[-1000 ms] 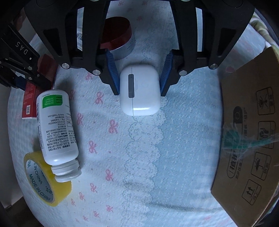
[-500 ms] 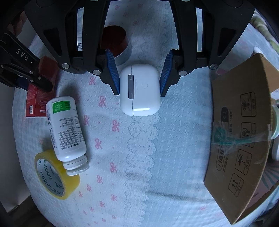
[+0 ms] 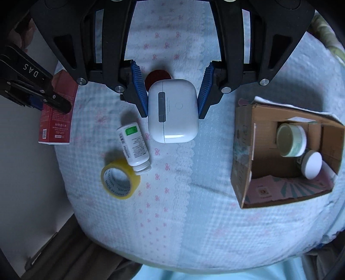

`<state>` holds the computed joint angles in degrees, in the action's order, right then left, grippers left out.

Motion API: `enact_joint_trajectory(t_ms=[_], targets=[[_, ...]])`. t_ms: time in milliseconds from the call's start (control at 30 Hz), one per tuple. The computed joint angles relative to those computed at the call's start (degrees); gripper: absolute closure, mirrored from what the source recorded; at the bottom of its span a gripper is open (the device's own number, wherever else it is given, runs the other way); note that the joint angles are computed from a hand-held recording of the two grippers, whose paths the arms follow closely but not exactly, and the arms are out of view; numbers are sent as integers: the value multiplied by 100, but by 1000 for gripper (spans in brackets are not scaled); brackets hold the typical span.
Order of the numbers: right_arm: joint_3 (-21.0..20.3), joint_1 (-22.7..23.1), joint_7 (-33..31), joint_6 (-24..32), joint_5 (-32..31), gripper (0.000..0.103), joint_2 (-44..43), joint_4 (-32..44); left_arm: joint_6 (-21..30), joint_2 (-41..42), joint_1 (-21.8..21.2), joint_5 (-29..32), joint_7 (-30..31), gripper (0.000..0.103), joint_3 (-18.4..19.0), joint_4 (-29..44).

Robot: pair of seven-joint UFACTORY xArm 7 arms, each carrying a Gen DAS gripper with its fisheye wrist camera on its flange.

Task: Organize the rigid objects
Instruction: 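Carry the earbud case and red box toward the cardboard box with both tools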

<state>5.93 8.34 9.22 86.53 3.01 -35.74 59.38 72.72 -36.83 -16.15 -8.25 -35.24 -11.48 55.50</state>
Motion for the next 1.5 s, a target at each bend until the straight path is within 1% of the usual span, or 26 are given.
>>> enact_joint_trajectory(t_ms=[100, 233, 433, 533, 633, 767, 900, 967, 1067, 1167, 1233, 1333, 1433, 1500], targets=[[98, 69, 79, 261, 39, 65, -120, 514, 345, -273, 13, 38, 65, 62, 95, 380], [137, 156, 104, 497, 186, 65, -45, 1253, 849, -485, 98, -41, 176, 62, 255, 907], [365, 326, 325, 628, 433, 65, 127, 2013, 1581, -846, 459, 219, 598, 62, 497, 1531], [572, 432, 544, 614, 530, 65, 288, 2344, 1805, -1051, 665, 243, 813, 62, 743, 1692], [822, 544, 881, 550, 579, 65, 515, 2656, 1970, -1197, 857, 331, 1165, 62, 1020, 1787], [1222, 746, 1379, 403, 492, 65, 926, 3073, 2193, -1334, 1089, 396, 1745, 62, 1541, 1862], [1679, 961, 2134, 230, 215, 65, 1474, 3552, 2348, -1288, 1262, 509, 2546, 62, 2102, 1928], [1937, 1065, 2621, 144, 1, 65, 1818, 3821, 2405, -1197, 1331, 537, 2952, 62, 2418, 1978], [2348, 1285, 3361, 135, -434, 65, 2425, 4339, 2411, -984, 1423, 564, 3540, 62, 2845, 2030], [2643, 1601, 4008, 143, -937, 65, 3043, 4786, 2426, -696, 1503, 587, 4110, 62, 3219, 2102], [2720, 1846, 4374, 138, -1208, 65, 3386, 5009, 2421, -489, 1563, 591, 4457, 62, 3423, 2118], [2678, 2204, 4686, 81, -1446, 65, 3809, 5247, 2342, -207, 1703, 580, 4849, 62, 3614, 2025], [2556, 2535, 4806, 162, -1611, 65, 4232, 5521, 2191, 27, 1879, 563, 5135, 62, 3678, 1856], [2431, 2689, 4803, 185, -1600, 65, 4453, 5633, 2036, 168, 2007, 570, 5301, 62, 3668, 1693]])
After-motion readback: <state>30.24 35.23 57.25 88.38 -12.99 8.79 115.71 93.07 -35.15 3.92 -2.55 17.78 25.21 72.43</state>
